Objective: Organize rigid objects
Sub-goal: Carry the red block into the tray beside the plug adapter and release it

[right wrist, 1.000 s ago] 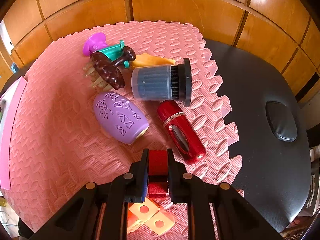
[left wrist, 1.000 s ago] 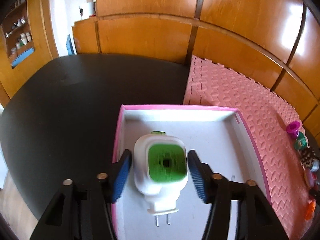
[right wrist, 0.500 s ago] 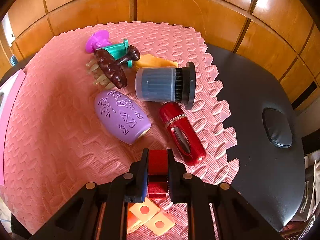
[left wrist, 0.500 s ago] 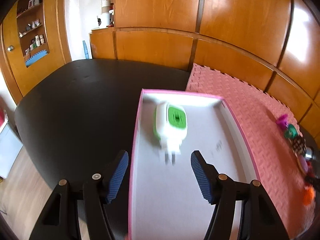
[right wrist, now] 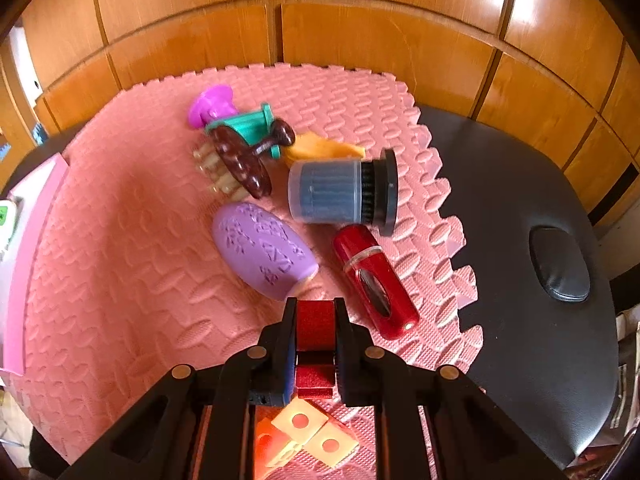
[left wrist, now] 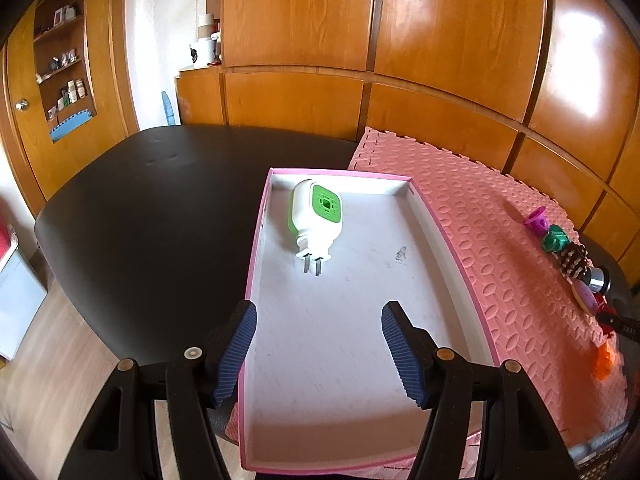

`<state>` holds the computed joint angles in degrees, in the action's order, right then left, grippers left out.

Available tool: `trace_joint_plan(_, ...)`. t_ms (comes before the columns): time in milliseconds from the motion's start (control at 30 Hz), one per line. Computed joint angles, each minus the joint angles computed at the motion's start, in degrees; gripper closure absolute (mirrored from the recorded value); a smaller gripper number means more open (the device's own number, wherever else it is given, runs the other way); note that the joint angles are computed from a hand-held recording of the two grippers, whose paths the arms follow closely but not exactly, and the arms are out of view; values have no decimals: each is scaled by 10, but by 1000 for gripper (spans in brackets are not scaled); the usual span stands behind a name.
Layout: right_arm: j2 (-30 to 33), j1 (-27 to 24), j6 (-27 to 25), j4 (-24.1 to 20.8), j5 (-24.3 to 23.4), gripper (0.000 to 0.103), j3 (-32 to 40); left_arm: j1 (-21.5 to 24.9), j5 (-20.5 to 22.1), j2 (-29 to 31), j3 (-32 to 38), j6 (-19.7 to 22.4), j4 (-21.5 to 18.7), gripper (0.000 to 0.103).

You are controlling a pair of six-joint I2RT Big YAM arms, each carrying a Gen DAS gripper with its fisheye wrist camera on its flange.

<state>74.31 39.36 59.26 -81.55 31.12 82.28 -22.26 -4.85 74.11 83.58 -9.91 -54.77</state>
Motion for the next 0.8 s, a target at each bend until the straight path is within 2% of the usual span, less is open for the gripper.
trace_joint_plan(200, -12, 3, -3, 30, 4, 89, -3, -2, -3, -8, -6, 3, -3, 37)
trace_joint_plan(433, 8, 18, -23, 58, 4, 89, 29, -1, -5, -10, -9, 1, -3, 37)
trace_joint_plan(600, 45, 33, -62, 97, -21, 89, 69, 3, -5, -12, -12, 0, -4, 37)
trace_joint_plan(800, 119, 52, -127, 147, -79, 89, 144, 14, 1, -14, -15, 0, -6, 37)
